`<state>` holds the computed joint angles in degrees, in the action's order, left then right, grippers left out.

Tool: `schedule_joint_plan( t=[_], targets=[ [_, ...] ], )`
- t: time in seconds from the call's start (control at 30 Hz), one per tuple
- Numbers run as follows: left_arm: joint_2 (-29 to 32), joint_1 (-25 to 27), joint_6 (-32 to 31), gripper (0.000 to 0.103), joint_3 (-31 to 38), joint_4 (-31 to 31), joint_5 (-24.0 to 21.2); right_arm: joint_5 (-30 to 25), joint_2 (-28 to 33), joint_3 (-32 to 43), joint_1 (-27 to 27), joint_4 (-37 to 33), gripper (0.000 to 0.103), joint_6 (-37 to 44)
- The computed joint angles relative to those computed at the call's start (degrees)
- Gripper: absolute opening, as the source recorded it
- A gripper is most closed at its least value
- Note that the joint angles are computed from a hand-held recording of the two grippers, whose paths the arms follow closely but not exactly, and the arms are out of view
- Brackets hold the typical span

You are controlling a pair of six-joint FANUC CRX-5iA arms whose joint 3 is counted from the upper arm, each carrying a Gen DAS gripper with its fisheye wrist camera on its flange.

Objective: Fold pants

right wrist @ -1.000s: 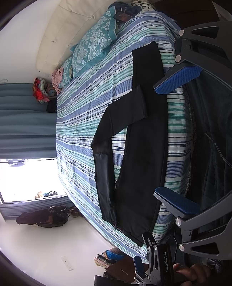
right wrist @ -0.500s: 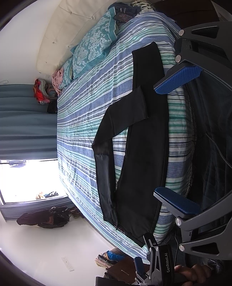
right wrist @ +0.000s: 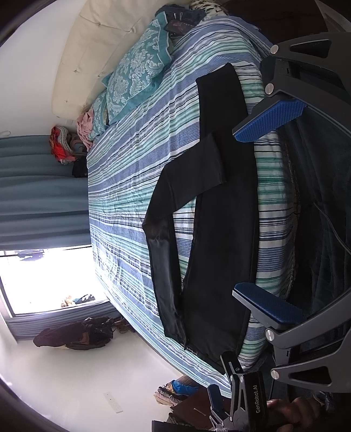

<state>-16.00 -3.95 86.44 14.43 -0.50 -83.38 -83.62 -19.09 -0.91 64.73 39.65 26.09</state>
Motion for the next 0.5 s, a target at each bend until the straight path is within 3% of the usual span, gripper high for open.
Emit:
schedule_joint_plan(
  t=[0.33, 0.5],
  targets=[
    [1.0, -1.1, -0.1, 0.102, 0.6, -0.8, 0.5, -1.8, -1.8, -3.1, -0.4, 3.7, 0.103, -2.6],
    [1.3, 0.7, 1.8, 0.102, 1.2, -1.9, 1.3, 2.8, -1.5, -3.9, -3.3, 1.9, 0.103, 7.3]
  ],
)
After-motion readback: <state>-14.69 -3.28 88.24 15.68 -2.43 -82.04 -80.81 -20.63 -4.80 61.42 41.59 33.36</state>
